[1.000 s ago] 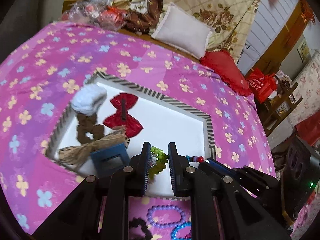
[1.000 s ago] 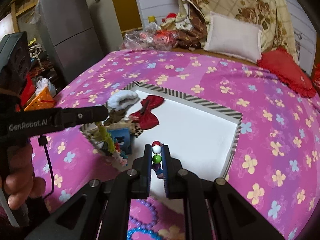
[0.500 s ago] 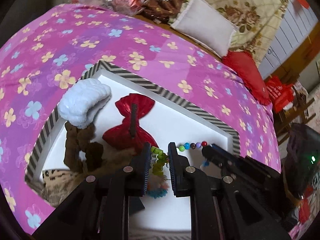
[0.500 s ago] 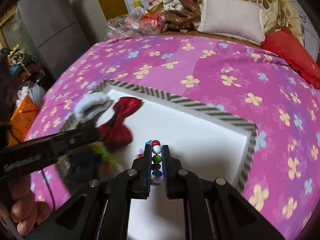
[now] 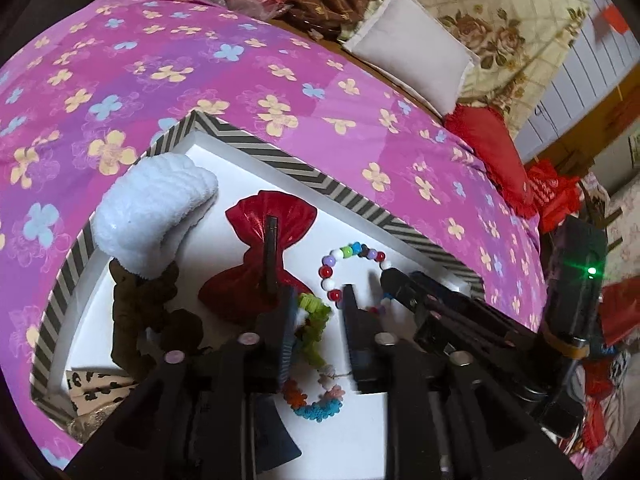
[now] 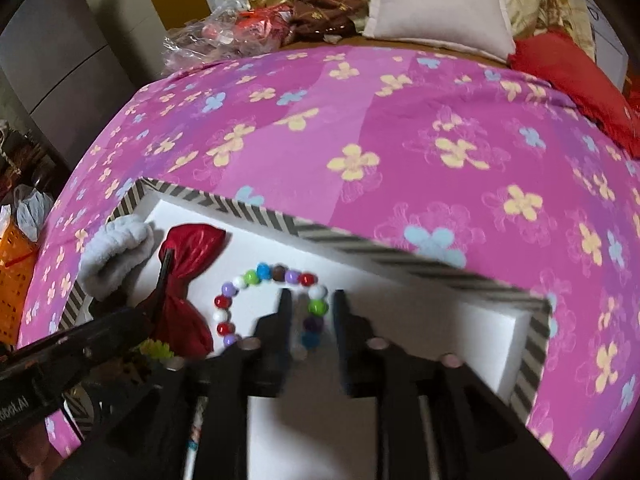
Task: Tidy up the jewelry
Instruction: 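Lift both bracelets and carry them over the striped box with both tools, then open both tools to drop the two bracelets into the box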
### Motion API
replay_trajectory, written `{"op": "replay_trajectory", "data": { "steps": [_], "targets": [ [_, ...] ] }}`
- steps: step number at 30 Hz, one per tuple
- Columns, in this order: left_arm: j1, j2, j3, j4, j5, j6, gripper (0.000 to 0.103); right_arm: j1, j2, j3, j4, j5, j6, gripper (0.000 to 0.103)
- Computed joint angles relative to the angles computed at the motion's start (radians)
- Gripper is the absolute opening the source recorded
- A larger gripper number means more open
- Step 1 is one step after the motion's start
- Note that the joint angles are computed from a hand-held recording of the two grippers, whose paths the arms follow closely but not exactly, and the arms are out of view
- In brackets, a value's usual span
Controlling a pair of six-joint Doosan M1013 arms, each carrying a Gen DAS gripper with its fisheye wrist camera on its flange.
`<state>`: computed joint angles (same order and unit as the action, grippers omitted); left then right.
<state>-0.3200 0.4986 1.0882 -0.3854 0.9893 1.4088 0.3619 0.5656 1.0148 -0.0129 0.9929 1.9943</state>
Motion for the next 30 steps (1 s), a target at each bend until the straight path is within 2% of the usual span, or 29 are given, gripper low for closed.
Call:
{"op": "replay_trajectory", "data": {
  "steps": [1,4,6,8,10,16,20,30],
  "targets": [
    [0.000,-0.004,0.004,-0.008,-0.002,0.010,0.046,0.000,-0.010,0.013,-0.001,-0.007,0.009,0.045],
    [0.004,-0.018,0.018,-0.034,-0.006,0.035,0.056,-0.001,-0.056,0.069,0.015,-0.039,0.013,0.046],
    [0.004,-0.028,0.025,-0.031,-0.004,0.039,0.056,0.001,-0.086,0.105,0.013,-0.057,0.018,0.047],
    [0.005,-0.044,0.042,-0.023,-0.015,0.043,0.056,0.008,-0.124,0.150,0.004,-0.075,0.018,0.054],
    [0.002,-0.061,0.059,0.015,-0.022,0.034,0.056,0.016,-0.156,0.188,-0.020,-0.092,0.033,0.057],
    [-0.015,-0.122,0.132,0.108,-0.070,0.040,0.056,0.046,-0.238,0.288,-0.047,-0.137,0.068,0.058],
    [-0.039,-0.171,0.189,0.211,-0.115,0.031,0.056,0.070,-0.276,0.335,-0.072,-0.167,0.110,0.065],
    [-0.085,-0.259,0.308,0.373,-0.182,-0.014,0.056,0.129,-0.323,0.391,-0.139,-0.202,0.196,0.067]
  ]
}}
